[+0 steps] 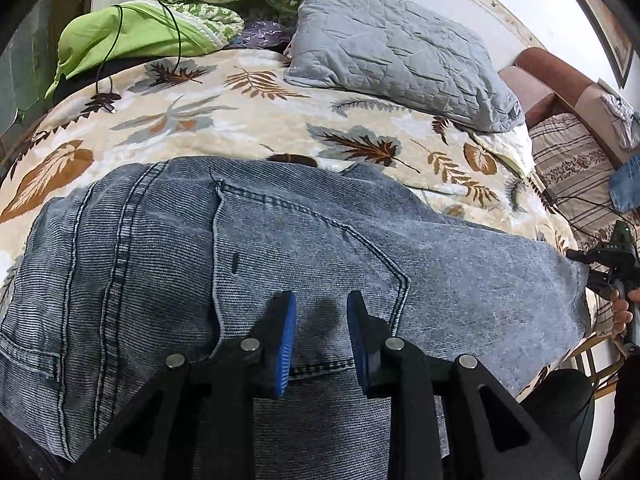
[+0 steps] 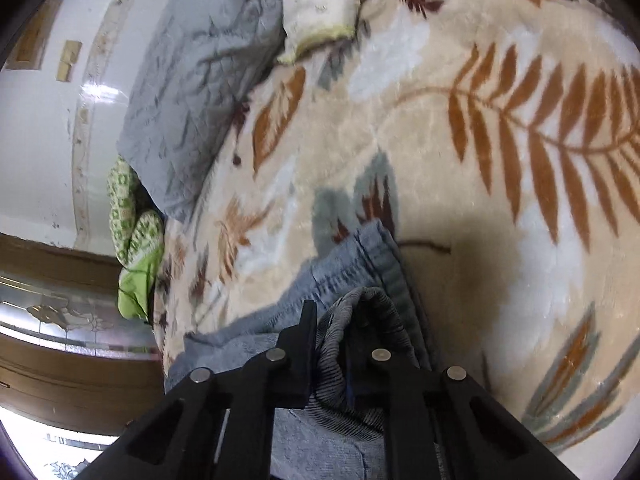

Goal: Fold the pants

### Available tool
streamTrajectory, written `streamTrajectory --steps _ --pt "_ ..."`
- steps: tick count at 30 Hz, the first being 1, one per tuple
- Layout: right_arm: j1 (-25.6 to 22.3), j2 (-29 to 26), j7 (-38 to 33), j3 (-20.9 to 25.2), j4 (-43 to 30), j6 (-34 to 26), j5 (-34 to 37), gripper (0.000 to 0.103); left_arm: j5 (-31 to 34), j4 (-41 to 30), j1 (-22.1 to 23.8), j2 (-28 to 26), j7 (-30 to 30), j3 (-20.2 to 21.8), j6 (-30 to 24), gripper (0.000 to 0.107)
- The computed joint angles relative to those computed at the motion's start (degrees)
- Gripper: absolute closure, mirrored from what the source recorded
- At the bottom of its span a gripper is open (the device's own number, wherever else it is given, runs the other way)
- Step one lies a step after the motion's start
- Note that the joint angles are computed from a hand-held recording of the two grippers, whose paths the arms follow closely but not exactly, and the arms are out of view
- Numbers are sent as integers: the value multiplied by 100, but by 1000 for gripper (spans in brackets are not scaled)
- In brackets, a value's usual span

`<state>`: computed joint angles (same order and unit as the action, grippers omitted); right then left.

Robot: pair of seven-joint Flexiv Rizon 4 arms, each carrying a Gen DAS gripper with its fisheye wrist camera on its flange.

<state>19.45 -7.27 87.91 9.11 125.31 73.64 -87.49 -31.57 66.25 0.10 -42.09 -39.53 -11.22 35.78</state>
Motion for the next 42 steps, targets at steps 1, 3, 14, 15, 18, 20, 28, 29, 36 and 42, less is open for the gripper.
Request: streamTrajectory --steps 1,3,14,15,18,20,28,29,36,42 --pt "1 75 227 -20 8 -144 -231 91 -10 10 -1 1 -6 -3 33 81" --pt "-29 181 553 -5 38 -364 -511 92 -39 58 -5 15 -11 -14 134 81" --pt "147 443 55 284 167 -1636 134 93 -70 190 -23 44 16 -63 477 81" --pt "223 440 -279 324 97 -1772 347 93 -90 216 -18 58 32 -75 512 81" --pt "698 236 -2447 570 -519 -2678 1926 93 -139 209 -12 52 -29 -85 523 81" --pt "1004 -37 -3689 609 -1063 -3186 2666 93 -172 202 -4 46 -59 -98 525 81" --pt "1877 -881 -5220 316 -2459 -4842 3577 93 -189 264 21 87 18 -106 496 81" --pt "1888 -961 -5358 272 -2526 -4742 3624 93 -185 260 19 84 13 -98 487 81" --pt "1486 -2116 -6344 -114 -3239 -1158 3647 92 -231 321 20 121 112 -137 468 81" --pt "1339 -3391 -8740 436 -5224 -1576 5142 92 -286 691 19 332 748 -211 726 81"
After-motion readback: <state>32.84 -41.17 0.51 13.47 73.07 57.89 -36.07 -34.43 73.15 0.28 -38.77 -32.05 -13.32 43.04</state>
